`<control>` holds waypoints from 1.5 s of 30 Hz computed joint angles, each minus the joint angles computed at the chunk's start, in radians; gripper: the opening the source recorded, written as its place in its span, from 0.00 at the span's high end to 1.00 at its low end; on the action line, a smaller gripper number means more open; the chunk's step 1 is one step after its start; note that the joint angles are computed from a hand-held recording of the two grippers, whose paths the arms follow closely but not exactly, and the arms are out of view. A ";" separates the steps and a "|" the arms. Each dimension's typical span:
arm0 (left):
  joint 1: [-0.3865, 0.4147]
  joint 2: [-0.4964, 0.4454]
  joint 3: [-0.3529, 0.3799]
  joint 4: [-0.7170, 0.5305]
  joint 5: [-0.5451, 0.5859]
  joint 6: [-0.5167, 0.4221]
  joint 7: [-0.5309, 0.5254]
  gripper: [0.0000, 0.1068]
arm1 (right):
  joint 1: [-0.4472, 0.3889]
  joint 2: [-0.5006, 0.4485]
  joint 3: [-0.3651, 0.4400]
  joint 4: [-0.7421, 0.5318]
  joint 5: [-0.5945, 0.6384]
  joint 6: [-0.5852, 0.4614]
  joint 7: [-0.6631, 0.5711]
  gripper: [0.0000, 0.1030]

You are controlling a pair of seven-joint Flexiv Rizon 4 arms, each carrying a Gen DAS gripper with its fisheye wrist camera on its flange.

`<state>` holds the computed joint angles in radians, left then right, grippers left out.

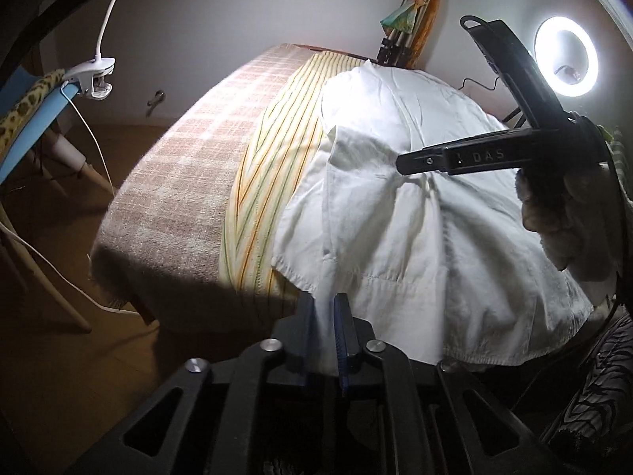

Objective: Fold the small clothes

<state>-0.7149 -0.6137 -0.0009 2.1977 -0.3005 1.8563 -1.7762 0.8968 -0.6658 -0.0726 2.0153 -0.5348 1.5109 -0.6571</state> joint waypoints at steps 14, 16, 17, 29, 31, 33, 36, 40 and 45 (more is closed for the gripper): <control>0.233 -0.069 -0.187 -0.053 0.098 0.025 -0.032 0.63 | -0.182 -0.068 0.192 -0.213 0.177 -0.024 -0.051 0.40; 0.238 -0.076 -0.191 -0.062 0.109 0.004 -0.031 0.69 | -0.202 -0.102 0.208 -0.290 0.186 -0.093 -0.055 0.40; 0.235 -0.077 -0.188 -0.063 0.113 0.000 -0.032 0.73 | -0.203 -0.118 0.204 -0.328 0.188 -0.129 -0.052 0.40; 0.294 -0.080 -0.231 -0.034 0.179 0.058 -0.049 1.00 | -0.205 -0.315 0.179 -0.743 0.203 -0.515 -0.034 0.39; 0.316 -0.081 -0.249 -0.033 0.195 0.052 -0.046 1.00 | -0.200 -0.342 0.179 -0.792 0.201 -0.564 -0.053 0.39; 0.315 -0.077 -0.245 -0.029 0.200 0.054 -0.045 1.00 | -0.193 -0.364 0.175 -0.831 0.200 -0.618 -0.068 0.39; 0.303 -0.068 -0.232 -0.017 0.197 0.064 -0.051 1.00 | -0.171 -0.381 0.150 -0.860 0.173 -0.673 -0.089 0.41; 0.296 -0.058 -0.223 0.000 0.194 0.075 -0.059 1.00 | -0.170 -0.370 0.135 -0.841 0.160 -0.674 -0.094 0.65; 0.251 -0.042 -0.181 0.009 0.173 0.108 -0.056 0.75 | -0.220 -0.336 0.164 -0.777 0.200 -0.576 -0.103 0.89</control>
